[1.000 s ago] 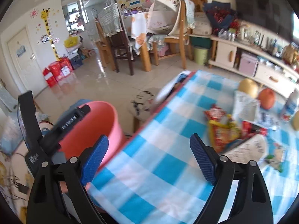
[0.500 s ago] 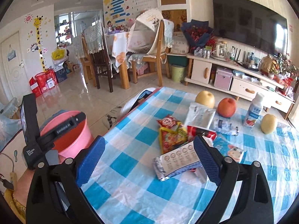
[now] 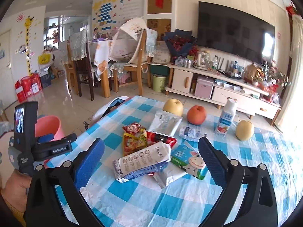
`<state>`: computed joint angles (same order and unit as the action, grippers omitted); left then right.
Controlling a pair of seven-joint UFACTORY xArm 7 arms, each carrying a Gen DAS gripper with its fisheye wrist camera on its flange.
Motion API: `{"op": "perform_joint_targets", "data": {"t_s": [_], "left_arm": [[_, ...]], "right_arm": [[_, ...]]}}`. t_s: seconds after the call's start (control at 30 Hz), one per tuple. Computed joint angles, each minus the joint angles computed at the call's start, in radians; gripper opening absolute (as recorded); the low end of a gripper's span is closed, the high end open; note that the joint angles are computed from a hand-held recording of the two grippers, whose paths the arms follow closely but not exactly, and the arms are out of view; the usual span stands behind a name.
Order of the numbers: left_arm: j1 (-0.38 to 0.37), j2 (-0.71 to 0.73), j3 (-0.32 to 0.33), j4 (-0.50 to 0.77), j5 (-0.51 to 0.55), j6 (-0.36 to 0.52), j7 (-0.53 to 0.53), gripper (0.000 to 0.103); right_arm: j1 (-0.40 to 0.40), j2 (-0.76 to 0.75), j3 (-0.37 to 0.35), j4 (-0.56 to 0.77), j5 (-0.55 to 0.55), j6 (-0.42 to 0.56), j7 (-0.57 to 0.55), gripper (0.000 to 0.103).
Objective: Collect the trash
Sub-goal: 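Bring both tools back over the table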
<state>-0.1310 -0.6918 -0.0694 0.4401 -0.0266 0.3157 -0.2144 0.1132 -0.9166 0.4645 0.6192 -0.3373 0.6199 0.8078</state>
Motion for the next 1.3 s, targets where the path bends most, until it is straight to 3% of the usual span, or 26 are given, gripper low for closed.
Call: {"op": "perform_joint_targets", "data": {"t_s": [0.23, 0.37, 0.67, 0.83, 0.97, 1.13, 1.23, 1.3], "left_arm": [[0.022, -0.021, -0.096, -0.032, 0.058, -0.092, -0.048, 0.093], [-0.080, -0.014, -0.038, -0.047, 0.025, -0.148, -0.024, 0.093], [-0.122, 0.000, -0.100, -0.049, 0.054, -0.215, -0.034, 0.093], [-0.261, 0.014, -0.023, -0.055, 0.025, -0.262, 0.030, 0.093], [-0.336, 0.040, -0.001, -0.044, 0.024, -0.287, 0.095, 0.093], [-0.332, 0.093, -0.051, -0.003, 0.075, -0.255, 0.197, 0.093], [-0.429, 0.131, 0.031, 0.021, 0.055, -0.231, 0.304, 0.093], [-0.440, 0.155, 0.044, 0.035, 0.034, -0.216, 0.350, 0.093]], "right_arm": [[-0.014, -0.095, -0.045, -0.040, 0.008, 0.072, -0.007, 0.098], [-0.022, -0.147, -0.065, -0.058, 0.008, 0.115, -0.029, 0.098], [-0.060, -0.277, -0.145, -0.112, 0.041, 0.184, -0.078, 0.098], [-0.083, -0.317, -0.203, -0.131, 0.069, 0.210, -0.123, 0.098], [-0.094, -0.329, -0.243, -0.139, 0.096, 0.217, -0.167, 0.098], [-0.075, -0.286, -0.301, -0.137, 0.165, 0.211, -0.231, 0.098], [-0.062, -0.240, -0.328, -0.126, 0.206, 0.202, -0.268, 0.098], [-0.062, -0.208, -0.334, -0.118, 0.225, 0.191, -0.284, 0.098]]}}
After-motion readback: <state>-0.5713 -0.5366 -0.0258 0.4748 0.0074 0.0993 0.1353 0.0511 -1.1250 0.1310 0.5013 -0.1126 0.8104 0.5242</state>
